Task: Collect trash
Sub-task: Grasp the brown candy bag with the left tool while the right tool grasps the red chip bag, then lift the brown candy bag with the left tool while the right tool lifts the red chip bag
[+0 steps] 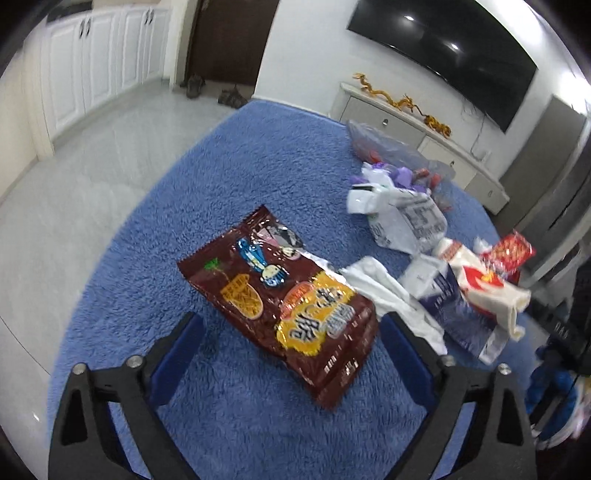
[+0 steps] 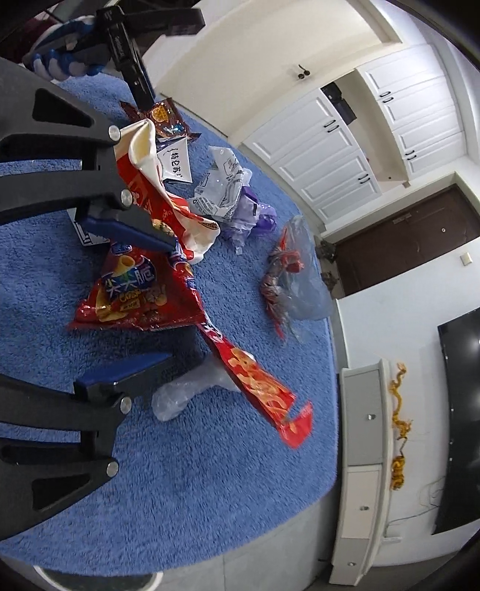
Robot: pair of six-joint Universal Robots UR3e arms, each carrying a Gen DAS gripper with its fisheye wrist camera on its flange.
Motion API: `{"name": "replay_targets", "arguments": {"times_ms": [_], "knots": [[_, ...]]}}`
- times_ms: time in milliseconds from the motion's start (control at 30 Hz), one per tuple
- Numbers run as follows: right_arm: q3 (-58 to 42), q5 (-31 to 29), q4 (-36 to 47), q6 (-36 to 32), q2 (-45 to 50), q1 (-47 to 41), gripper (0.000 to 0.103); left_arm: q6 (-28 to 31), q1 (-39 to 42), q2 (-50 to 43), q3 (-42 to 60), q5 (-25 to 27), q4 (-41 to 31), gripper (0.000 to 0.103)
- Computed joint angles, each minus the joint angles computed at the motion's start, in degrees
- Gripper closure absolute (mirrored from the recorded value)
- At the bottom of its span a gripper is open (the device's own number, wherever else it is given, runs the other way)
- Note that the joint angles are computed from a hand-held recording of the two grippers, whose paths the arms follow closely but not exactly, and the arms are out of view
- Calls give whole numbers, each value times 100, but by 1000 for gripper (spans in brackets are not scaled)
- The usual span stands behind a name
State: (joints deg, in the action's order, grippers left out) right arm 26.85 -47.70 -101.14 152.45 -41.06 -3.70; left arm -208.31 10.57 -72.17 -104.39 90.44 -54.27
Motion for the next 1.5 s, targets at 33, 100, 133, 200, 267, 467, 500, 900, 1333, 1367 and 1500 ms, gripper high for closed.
{"name": "replay_targets", "arguments": {"times_ms": [33, 100, 133, 200, 267, 467, 500, 900, 1333, 1367, 1500], "knots": [[-167, 19, 127, -7, 97, 1, 52, 10, 155, 31, -72, -160, 60, 14], [-368, 35, 264, -8, 221, 0, 56, 70, 502, 87, -223, -512, 200, 21], [-491, 85, 374, -16, 288, -18, 59, 80, 650, 81, -262, -653, 227, 23], [-775, 146, 561, 10, 460, -33, 61, 97, 863, 77, -362, -873, 366, 32], [-1006, 176, 727, 33, 586, -57, 64, 114, 922, 17, -337, -907, 402, 44], [-915, 203, 699, -22, 598, -42, 88, 232, 928, 82, -288, -1075, 226, 91], [-600, 204, 530, -38, 434, -48, 92, 220, 838, 97, -259, -979, 209, 93], [2576, 597, -670, -410, -1713, -678, 97, -27, -79, 367, 638, 74, -358, 98], [4221, 1421, -405, -1283, -3317, -2058, 97, -257, -1452, 55, 2106, 1361, -949, 100], [4307, 1451, -372, -1334, -3398, -2138, 97, -253, -1403, 132, 2060, 1291, -985, 100], [4417, 1540, -281, -1436, -3495, -2404, 97, -298, -1205, 646, 1515, 1076, -1082, 96]]}}
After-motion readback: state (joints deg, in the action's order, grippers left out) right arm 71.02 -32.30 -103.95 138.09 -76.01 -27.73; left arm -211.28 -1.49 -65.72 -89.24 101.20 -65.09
